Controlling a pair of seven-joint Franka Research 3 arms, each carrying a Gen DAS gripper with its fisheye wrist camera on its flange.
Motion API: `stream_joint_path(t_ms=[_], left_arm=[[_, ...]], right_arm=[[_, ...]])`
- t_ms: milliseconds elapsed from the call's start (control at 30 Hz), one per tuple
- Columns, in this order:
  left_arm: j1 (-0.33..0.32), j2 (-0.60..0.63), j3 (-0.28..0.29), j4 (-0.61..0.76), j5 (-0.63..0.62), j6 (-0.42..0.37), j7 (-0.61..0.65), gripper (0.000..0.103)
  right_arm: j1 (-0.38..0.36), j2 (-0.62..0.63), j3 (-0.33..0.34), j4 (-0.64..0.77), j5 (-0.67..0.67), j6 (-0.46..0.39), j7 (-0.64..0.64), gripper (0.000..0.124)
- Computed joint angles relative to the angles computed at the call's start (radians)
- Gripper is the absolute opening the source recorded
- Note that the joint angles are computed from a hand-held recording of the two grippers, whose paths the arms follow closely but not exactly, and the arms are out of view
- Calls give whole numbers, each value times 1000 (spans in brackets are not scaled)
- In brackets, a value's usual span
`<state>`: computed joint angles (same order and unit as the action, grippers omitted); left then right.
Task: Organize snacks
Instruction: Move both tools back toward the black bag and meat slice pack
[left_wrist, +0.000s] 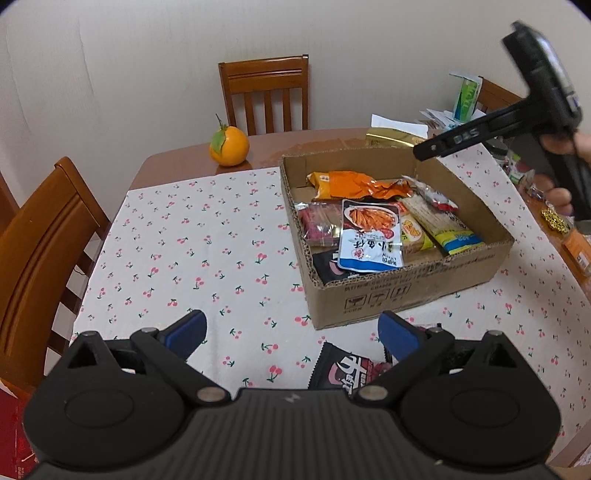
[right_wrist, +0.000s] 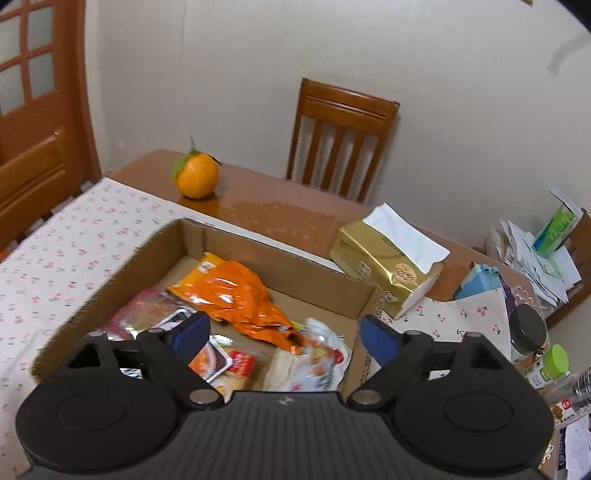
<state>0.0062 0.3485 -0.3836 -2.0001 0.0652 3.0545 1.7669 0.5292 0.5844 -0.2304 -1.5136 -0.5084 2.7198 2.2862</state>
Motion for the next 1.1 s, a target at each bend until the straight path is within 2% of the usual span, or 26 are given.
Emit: stream_joint_path(t_ms=[100,167,233,367,567,733,867,967,1100], left_arm=[[20,6,-21,1,-9,-10,25,99],[50,10,-55,-3,-29,-18,61,99],[74,12,-83,-8,-54,-24,96,99],[88,10,-103,-20,-89,-36,143,99],[99,19,-120,-23,-153,-85,216,99],[77,35,-99,-13,-196,-142,261,99],[46,50,-73,-4,-201,-178,300,99],[17,66,-51,8,-185,-201,325,99],[-20,98,-18,40,-147,-239,346,99]], right_arm=[[24,-52,-9,-66,-25,42,26,100],[49,-90,-24,-115,-63,69,63,103],[67,-120,-31,-152,-100,82,106,103],[90,-181,-23,-226,-171,100,189,103],[83,-239,40,-313,-261,67,288,103],[43,-236,124,-371,-201,40,267,103],[20,-211,181,-398,-87,8,168,103],[27,-196,195,-417,-32,-12,105,103],[6,-191,229,-453,91,9,2,103]])
